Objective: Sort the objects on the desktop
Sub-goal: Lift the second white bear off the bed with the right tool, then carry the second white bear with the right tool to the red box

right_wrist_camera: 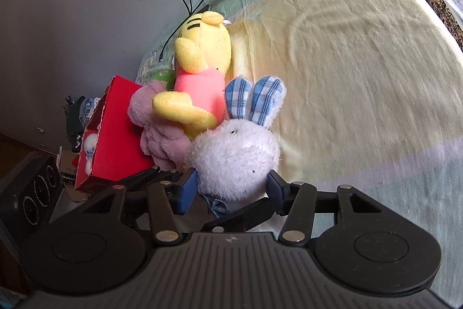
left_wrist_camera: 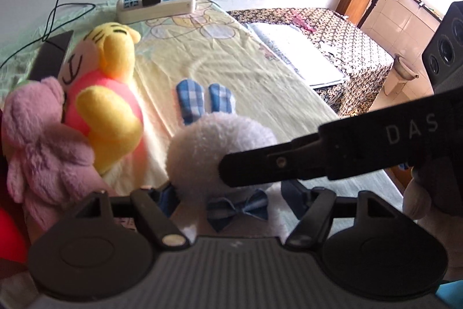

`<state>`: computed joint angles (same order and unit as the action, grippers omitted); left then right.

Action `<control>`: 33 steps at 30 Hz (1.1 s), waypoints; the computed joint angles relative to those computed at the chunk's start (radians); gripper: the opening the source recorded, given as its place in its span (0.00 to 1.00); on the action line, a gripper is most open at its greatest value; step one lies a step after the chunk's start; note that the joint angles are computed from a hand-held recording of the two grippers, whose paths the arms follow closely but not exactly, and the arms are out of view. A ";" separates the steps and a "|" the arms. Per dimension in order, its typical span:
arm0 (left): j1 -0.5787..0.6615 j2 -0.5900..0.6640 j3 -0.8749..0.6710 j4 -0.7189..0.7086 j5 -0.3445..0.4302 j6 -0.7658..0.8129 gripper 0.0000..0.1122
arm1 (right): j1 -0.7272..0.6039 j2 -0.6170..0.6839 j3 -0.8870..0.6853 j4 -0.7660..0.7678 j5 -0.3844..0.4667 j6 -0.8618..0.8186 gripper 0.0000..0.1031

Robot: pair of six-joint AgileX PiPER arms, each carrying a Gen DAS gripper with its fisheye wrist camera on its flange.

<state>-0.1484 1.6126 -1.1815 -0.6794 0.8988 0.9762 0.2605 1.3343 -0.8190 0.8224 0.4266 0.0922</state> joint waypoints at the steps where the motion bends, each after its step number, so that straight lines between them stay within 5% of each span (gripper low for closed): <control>1: 0.005 -0.015 0.006 -0.015 0.001 0.012 0.64 | 0.023 -0.021 0.001 -0.069 -0.020 0.071 0.53; 10: 0.161 -0.135 -0.029 -0.177 0.062 0.141 0.64 | 0.216 -0.106 -0.098 -0.786 -0.087 0.767 0.53; 18: 0.466 -0.077 -0.218 -0.312 0.201 0.293 0.64 | 0.370 0.078 -0.400 -1.245 -0.119 1.065 0.53; 27: 0.664 0.191 -0.521 -0.266 0.258 0.320 0.64 | 0.404 0.498 -0.844 -0.893 -0.173 0.725 0.53; 33: 0.701 0.416 -0.771 -0.159 0.292 0.263 0.64 | 0.424 0.791 -1.209 -0.770 -0.051 0.698 0.53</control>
